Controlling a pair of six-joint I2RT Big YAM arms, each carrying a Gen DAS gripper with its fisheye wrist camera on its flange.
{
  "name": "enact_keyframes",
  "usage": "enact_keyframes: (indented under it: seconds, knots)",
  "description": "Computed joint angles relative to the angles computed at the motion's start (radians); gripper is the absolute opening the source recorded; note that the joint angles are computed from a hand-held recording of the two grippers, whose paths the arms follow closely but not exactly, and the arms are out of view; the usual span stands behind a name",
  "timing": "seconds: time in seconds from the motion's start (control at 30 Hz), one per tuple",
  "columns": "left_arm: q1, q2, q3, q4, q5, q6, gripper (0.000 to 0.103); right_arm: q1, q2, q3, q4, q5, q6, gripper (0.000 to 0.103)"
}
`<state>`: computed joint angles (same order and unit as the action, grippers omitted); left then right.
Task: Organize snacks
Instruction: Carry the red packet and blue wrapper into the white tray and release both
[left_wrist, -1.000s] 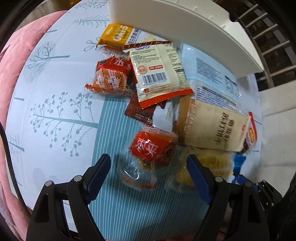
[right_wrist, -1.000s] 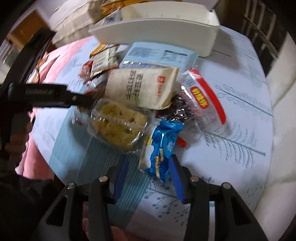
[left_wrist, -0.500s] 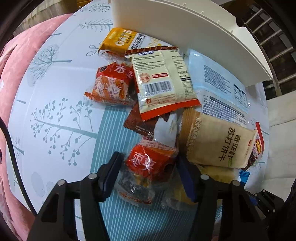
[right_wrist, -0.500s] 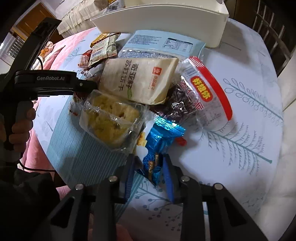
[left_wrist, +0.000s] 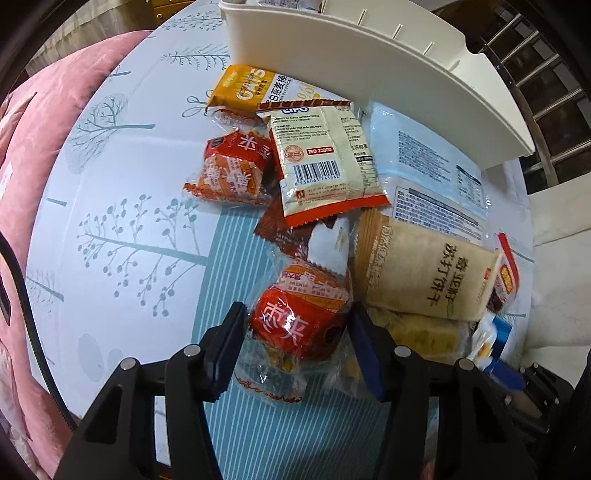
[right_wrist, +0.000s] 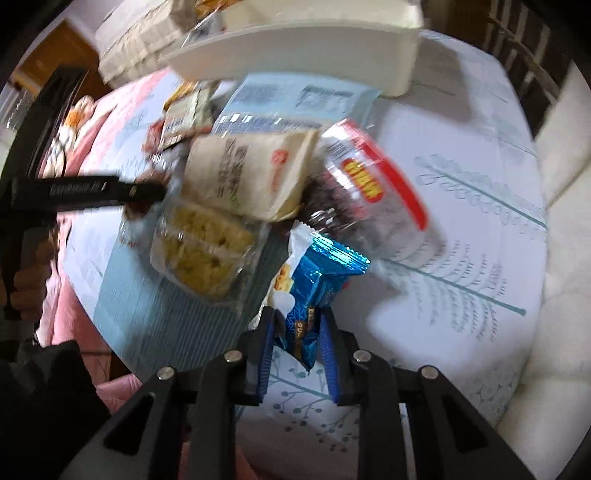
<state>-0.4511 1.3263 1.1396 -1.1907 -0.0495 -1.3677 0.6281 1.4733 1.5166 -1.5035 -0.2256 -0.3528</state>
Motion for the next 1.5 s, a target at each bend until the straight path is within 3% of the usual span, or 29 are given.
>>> enact_keyframes:
  seconds: [0.17, 0.43, 0.63, 0.9, 1.17, 1.5]
  knots:
    - [-0.004, -0.019, 0.037, -0.060, 0.006, 0.018, 0.054, -0.037, -0.013, 0.022, 0.016, -0.022, 0.044, 0.023]
    - [0.012, -0.024, 0.175, -0.229, -0.015, 0.086, 0.055, -0.065, -0.009, 0.089, 0.053, -0.078, 0.077, 0.023]
    - [0.029, -0.002, 0.322, -0.349, -0.078, 0.150, 0.055, -0.073, 0.016, 0.166, 0.086, -0.160, 0.160, 0.023]
    - [0.102, 0.049, 0.512, -0.431, -0.149, 0.296, 0.055, -0.063, 0.072, 0.302, 0.142, -0.233, 0.267, 0.023]
    - [0.209, 0.152, 0.692, -0.432, -0.160, 0.487, 0.055, -0.034, 0.162, 0.467, 0.193, -0.228, 0.364, 0.023]
    - [0.335, 0.269, 0.797, -0.323, -0.094, 0.665, 0.055, 0.006, 0.294, 0.651, 0.198, -0.158, 0.422, 0.023]
